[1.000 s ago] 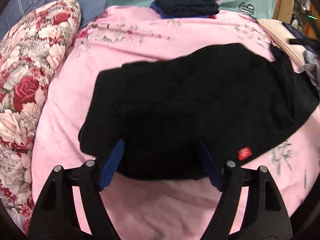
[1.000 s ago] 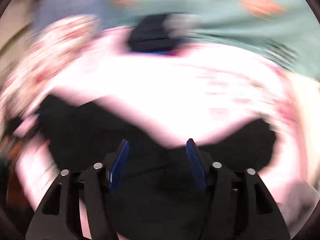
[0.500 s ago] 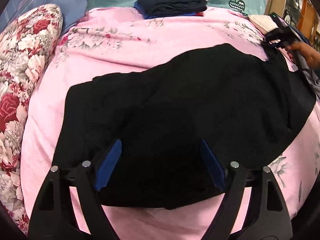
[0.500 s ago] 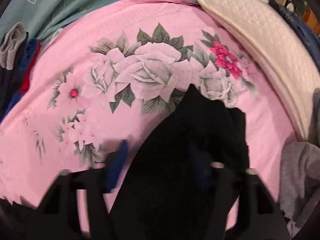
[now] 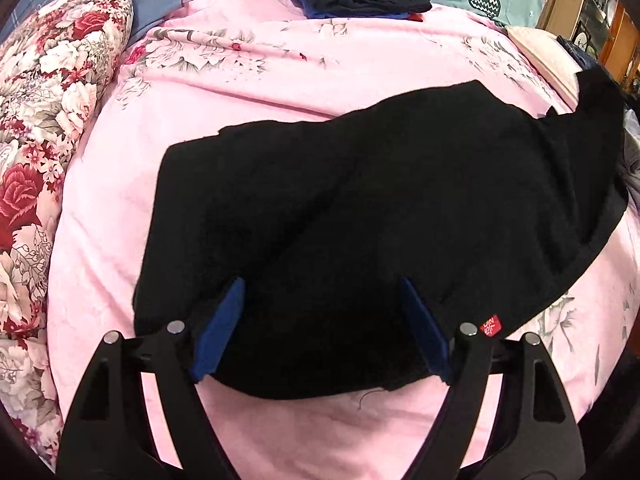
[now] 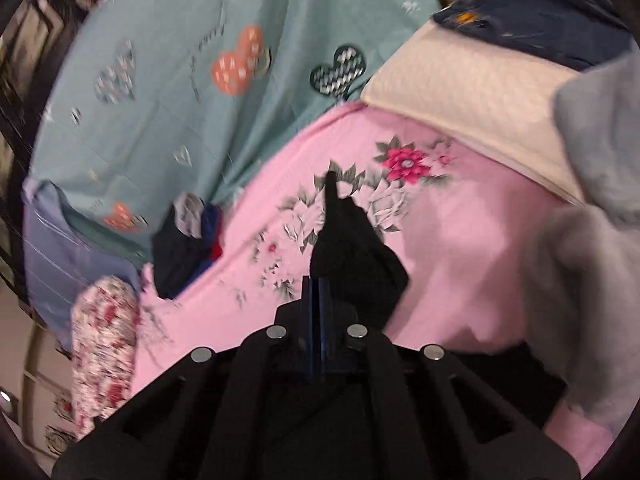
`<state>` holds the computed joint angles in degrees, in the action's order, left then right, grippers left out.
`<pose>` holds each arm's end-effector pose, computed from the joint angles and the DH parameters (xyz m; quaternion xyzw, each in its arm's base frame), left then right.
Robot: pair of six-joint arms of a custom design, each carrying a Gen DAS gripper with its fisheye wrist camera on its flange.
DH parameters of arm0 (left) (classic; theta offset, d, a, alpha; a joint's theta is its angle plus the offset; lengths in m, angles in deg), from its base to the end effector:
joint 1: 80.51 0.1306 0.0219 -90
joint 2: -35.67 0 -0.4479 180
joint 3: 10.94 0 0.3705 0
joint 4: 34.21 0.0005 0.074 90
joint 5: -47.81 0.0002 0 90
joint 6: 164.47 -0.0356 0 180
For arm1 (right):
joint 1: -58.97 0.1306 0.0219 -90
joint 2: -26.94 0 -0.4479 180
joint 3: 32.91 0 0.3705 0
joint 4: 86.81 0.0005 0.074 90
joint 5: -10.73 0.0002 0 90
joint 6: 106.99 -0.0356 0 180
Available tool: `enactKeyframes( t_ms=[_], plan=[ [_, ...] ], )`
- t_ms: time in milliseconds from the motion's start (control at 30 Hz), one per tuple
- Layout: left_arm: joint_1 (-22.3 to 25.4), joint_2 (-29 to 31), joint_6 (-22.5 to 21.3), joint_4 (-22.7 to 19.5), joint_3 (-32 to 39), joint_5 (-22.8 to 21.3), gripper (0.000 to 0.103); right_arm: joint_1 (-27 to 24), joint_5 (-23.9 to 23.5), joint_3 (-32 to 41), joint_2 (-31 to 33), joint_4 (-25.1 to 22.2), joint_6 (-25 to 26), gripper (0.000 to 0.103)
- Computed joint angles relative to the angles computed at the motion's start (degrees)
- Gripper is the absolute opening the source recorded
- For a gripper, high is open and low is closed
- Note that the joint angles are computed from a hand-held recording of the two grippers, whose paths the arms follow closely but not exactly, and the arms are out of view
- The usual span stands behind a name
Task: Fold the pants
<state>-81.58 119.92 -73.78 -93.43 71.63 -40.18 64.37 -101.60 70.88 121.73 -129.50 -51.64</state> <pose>0.4004 -0.0092 0.4695 0.0076 0.9678 -0.0208 0.2509 0.5106 0.0613 0.5754 0.1300 0.8600 0.3189 0.3765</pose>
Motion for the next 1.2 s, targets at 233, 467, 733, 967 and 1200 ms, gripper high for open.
enactKeyframes(
  t_ms=[233, 467, 733, 967, 1200],
  plan=[
    [1.97, 0.04, -2.14, -1.44, 0.56, -0.71, 0.078, -7.0, -6.18, -18.58, -9.67, 8.44, -5.93, 0.002],
    [2.46, 1.18, -1.79, -3.01, 1.79, -1.13, 0.078, -9.87, -11.07, -26.08, -10.73, 8.19, -11.61, 0.048],
    [0.09, 1.83, 0.76, -3.43, 1.98, -7.19, 0.078, -8.18, -5.71, -21.58, -7.23, 4.31, -8.04, 0.072],
    [-1.44, 4.34, 5.24, -5.26, 3.99, -15.56, 0.078, -6.33, -4.88, -19.95, -2.44, 5.56, -6.52, 0.065],
    [-1.31, 4.59, 7.18, -7.18, 5.07, -19.09, 0.078, -7.26, -9.2, -22.81, -8.17, 17.06, -8.86, 0.009]
  ],
)
